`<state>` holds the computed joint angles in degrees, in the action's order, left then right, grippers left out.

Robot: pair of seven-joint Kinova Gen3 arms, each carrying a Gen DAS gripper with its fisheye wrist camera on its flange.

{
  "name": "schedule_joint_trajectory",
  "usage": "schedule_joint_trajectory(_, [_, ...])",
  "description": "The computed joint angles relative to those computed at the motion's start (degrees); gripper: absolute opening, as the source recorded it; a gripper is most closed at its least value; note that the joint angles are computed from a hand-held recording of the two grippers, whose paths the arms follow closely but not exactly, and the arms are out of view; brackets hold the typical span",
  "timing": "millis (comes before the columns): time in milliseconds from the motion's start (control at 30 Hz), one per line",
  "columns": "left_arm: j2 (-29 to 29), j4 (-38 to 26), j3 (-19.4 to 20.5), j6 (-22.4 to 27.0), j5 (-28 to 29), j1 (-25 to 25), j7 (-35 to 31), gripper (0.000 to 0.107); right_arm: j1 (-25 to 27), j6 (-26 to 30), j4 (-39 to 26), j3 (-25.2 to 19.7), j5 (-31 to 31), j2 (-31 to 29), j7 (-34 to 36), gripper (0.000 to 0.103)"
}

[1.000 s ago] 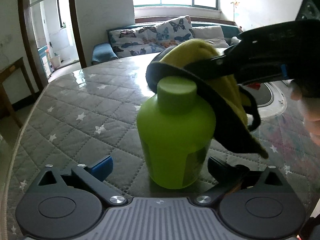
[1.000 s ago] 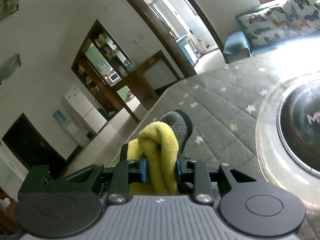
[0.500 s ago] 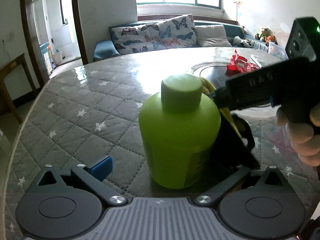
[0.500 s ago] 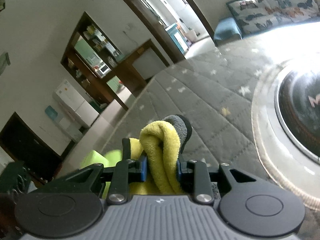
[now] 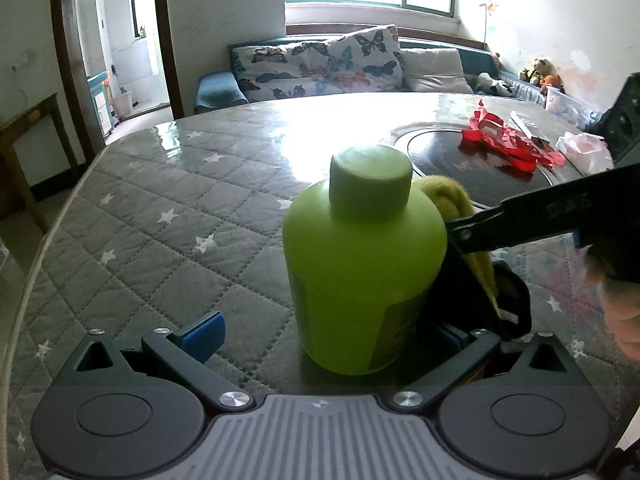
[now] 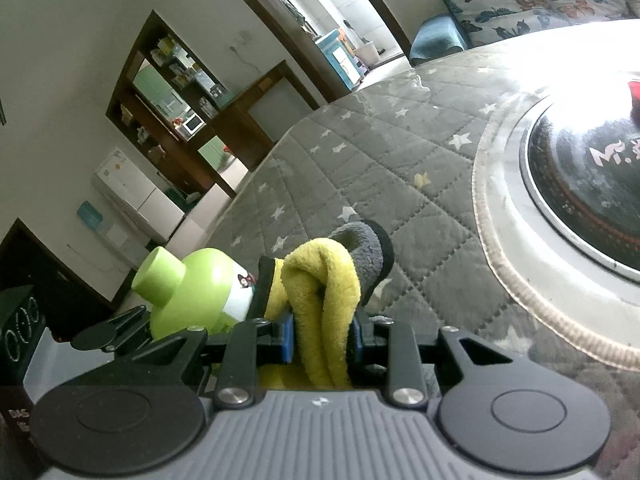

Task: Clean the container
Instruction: 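Wipe the cloth over the bottle's cap and body with the right tool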

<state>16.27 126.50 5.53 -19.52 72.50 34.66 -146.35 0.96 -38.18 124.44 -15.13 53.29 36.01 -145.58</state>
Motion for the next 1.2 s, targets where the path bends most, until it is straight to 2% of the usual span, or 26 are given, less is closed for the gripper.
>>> schedule_joint_trajectory(200, [-0.5,0.5,-0.4,1.4,-4.6,-0.8,5.4,0.103,1.5,-5.4,2.7,0.5,-0.2,-1.5,1.2,0.027])
schedule_joint_trajectory(333, [-0.5,0.5,-1.8,1.1,-4.0,0.8,4.8,0.103,1.1,-9.2,3.9,1.5,-1.1,-2.9,3.0,0.027])
schedule_joint_trajectory(533, [-0.8,0.4,-1.4,0.6,-4.5,0.6,5.3,0.103,-0.2,-8.3,1.8,2.3,-1.2,-1.7,0.7,0.027])
schedule_joint_trajectory(733, [-1.4,0.9,-1.0,0.8,-11.5,-0.5,12.0,0.103,-0.7,-5.0,0.6,2.4,-0.1,-0.5,-0.8,0.027])
schedule_joint_trajectory(800, [-1.2,0.7,-2.1,0.5,-11.5,0.6,11.7,0.103,-0.5,-4.7,0.7,2.1,-0.2,-0.3,-1.1,0.027])
schedule_joint_trajectory(933, [-0.3,0.1,-3.2,-0.4,-9.1,2.6,7.6,0.102,0.0,-8.8,3.5,2.2,-2.7,-1.5,3.0,0.027])
schedule_joint_trajectory(1133, [0.1,0.2,-2.5,0.9,-15.6,1.0,12.0,0.089,-2.4,-13.3,7.1,3.5,-7.0,-6.6,12.4,0.027])
schedule_joint_trajectory(1200, [0.3,0.1,-2.7,1.5,-18.1,0.8,14.1,0.084,-2.3,-15.2,7.4,3.2,-6.0,-7.2,14.1,0.027])
